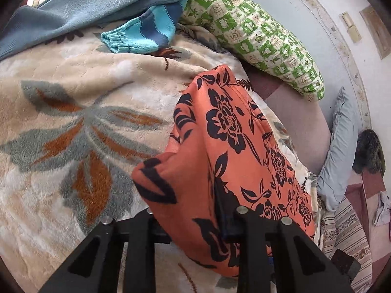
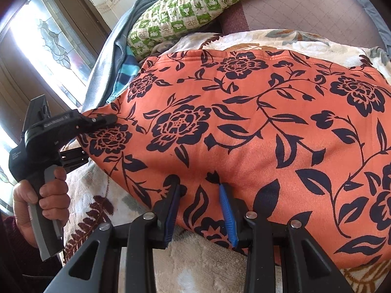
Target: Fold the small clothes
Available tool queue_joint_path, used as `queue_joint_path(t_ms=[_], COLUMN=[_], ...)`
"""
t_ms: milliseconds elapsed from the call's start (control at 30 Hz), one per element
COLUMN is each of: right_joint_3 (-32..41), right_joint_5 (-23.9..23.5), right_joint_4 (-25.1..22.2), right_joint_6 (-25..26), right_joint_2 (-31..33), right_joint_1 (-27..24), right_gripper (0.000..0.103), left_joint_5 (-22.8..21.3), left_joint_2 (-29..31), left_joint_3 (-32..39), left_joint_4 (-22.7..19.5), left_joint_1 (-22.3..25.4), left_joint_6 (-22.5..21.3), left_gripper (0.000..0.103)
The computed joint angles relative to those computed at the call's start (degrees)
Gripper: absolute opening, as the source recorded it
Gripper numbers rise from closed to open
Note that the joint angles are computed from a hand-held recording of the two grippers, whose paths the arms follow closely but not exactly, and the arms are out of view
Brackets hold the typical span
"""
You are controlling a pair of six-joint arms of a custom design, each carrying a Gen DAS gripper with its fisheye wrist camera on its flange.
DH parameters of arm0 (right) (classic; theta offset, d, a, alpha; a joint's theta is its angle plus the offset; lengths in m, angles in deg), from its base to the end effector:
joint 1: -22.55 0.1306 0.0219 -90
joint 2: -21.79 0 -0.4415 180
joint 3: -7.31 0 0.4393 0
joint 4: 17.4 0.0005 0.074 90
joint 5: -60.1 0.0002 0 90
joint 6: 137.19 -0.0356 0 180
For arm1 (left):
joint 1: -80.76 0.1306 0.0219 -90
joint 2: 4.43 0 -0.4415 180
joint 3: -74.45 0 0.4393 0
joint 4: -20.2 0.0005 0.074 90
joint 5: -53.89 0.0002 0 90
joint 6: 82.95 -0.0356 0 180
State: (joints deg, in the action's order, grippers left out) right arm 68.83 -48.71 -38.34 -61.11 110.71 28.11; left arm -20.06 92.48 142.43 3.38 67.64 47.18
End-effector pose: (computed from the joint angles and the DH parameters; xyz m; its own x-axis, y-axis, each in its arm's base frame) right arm 0.4717 0.0570 0.2893 -0.7951 0.1514 -0.5872 -0.1172 0.9117 0.3937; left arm 0.5186 -0.1315 0.2787 -0.7951 -0.4507 -0.4059 -0.1392 0.7869 -0.6012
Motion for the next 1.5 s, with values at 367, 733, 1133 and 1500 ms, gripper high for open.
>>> queue_joint_path(t_ms=[367, 733, 1133, 1500], right_joint_3=[-2.50, -5.88, -4.65, -4.36], right_joint_5=[0.39, -7.21, -13.61, -15.53], right_joint_4=[4.96, 9.48, 7.85, 7.82], right_joint_6=[-9.28, -19.75, -20.49, -13.30], right_joint_2=[-5.88, -12.23, -10.31, -12.14], right_joint_1=[-10.35, -31.24, -39.37, -30.77], right_gripper=[0.037, 0.037, 0.038, 0.038], left_joint_5=[-6.14, -13.35, -12.87, -30.71], left_joint_2=[-4.80, 8.02, 12.41, 4.22], left_joint_3=[5.65, 23.71, 23.93, 19.95], left_joint_4=[-2.08, -11.15, -15.77, -18.61], left_joint_1=[-8.34, -28.95, -34.94, -28.00], left_joint_6=[-10.10, -20.15, -31.48, -29.33], left_gripper=[0.021, 0.019, 0.051, 0.068])
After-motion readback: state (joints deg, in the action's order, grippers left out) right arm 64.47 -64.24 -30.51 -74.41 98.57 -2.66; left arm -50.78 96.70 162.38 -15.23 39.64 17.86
